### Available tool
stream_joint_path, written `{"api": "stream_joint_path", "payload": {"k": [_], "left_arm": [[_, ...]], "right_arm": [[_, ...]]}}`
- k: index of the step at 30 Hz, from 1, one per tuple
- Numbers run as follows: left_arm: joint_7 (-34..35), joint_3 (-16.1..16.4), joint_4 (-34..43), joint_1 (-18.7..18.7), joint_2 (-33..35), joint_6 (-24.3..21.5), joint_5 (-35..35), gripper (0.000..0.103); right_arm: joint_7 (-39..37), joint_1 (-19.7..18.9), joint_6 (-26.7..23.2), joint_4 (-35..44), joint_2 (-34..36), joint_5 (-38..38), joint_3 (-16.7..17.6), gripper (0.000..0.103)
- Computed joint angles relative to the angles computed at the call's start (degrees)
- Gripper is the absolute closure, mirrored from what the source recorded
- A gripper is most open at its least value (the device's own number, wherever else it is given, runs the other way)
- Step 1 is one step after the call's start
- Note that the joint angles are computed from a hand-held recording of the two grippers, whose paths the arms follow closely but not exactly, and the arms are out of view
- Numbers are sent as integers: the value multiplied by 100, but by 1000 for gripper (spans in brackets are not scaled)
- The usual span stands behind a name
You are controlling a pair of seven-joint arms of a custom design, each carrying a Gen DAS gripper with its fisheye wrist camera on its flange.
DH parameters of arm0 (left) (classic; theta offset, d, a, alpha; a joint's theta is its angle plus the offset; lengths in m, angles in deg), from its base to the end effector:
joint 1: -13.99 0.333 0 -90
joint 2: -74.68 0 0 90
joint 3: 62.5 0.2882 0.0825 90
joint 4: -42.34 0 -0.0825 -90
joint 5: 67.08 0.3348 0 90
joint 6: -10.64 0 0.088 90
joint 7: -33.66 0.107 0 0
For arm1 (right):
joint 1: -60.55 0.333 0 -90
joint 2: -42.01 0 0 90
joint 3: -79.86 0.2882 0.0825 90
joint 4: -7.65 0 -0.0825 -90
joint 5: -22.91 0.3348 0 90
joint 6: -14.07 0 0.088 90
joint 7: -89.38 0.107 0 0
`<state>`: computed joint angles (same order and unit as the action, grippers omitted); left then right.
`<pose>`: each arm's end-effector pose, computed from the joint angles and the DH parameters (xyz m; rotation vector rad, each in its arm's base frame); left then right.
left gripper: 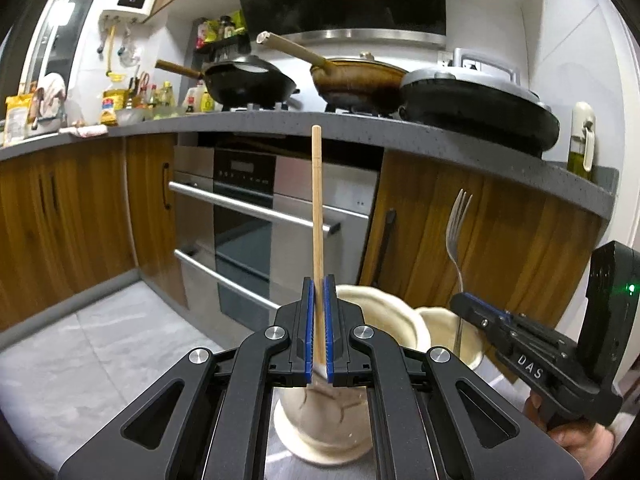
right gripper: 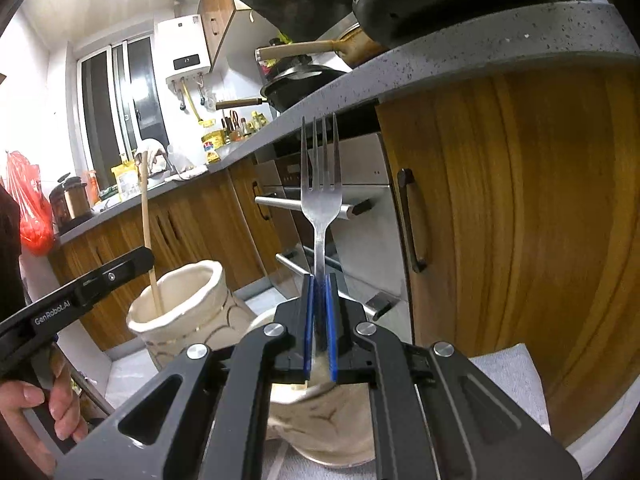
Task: Organize utensils
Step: 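Carry the chopstick over the tall cup while the right carries the fork over the short cup, then drop the chopstick into the tall cup while the right drops the fork into the short cup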
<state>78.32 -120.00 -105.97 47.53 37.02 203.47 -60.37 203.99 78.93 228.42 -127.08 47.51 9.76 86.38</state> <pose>0.3627 -0.2391 0.5044 -1.4928 1.5061 -1.1508 0.4520 0.2413 0.4612 -1.5075 1.1314 -0.4914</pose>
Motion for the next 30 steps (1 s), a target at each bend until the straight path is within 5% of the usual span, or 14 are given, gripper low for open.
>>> {"api": "stream_joint_path", "payload": {"k": [13, 28, 30], "left_arm": [[-130, 195, -73, -230, 73, -204, 193, 95], [-117, 330, -176, -378, -18, -100, 115, 85], [-86, 342, -164, -395, -10, -108, 115, 85]], "right_arm": [[-243, 81, -298, -80, -138, 127, 6, 97], [-1531, 518, -1994, 498, -246, 1350, -48, 97], [-1014, 107, -2063, 513, -254, 822, 239, 97]]}}
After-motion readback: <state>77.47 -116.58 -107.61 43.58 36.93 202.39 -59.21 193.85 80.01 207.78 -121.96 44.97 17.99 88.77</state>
